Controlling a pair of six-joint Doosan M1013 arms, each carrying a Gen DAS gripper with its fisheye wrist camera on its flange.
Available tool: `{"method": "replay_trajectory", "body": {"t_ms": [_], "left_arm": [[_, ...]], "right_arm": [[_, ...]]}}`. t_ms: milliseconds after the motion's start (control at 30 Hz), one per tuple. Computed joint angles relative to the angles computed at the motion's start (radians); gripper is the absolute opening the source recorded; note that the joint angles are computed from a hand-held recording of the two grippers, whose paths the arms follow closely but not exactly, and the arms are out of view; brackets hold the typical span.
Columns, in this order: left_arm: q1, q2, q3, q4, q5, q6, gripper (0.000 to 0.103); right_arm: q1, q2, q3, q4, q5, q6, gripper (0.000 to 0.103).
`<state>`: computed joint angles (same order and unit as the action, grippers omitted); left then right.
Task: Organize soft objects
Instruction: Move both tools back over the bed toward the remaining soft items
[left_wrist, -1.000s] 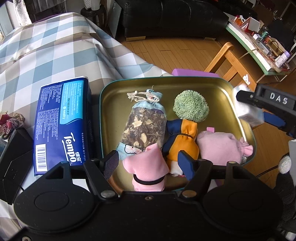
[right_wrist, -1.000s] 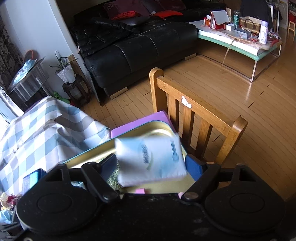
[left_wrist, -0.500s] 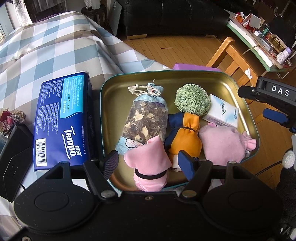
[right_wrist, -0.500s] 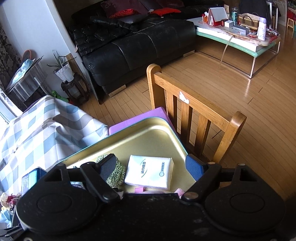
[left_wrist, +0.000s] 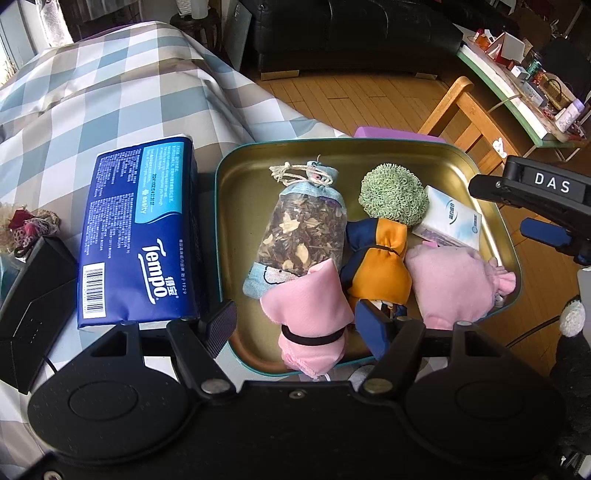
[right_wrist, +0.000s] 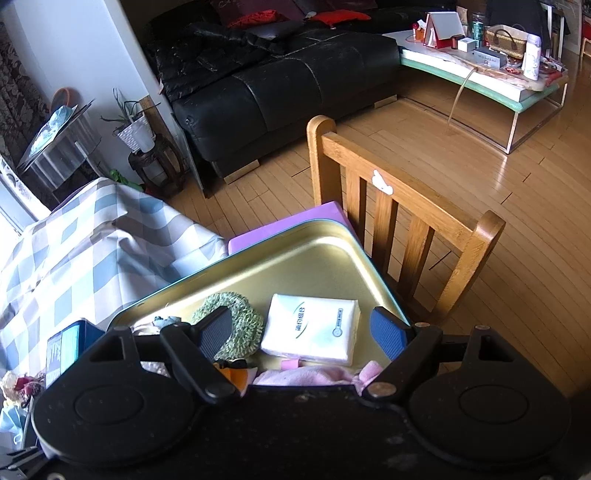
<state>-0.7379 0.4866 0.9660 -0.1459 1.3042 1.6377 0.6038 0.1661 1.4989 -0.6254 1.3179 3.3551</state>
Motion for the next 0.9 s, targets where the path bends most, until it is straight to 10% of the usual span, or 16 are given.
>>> {"method": "replay_trajectory", "body": {"t_ms": [533, 900], "left_arm": [[0.079, -0.018, -0.007, 0.040, -0.111, -0.052, 0.073], [0.157, 0.011, -0.055, 0.280, -0.187, -0.270, 0.073]], "right_arm": [[0.009, 0.056, -0.089, 0.020, 0.025, -0.118, 0.083], [0.015, 0.115, -0.185, 0.051, 0.019, -0.256, 0.084]]}}
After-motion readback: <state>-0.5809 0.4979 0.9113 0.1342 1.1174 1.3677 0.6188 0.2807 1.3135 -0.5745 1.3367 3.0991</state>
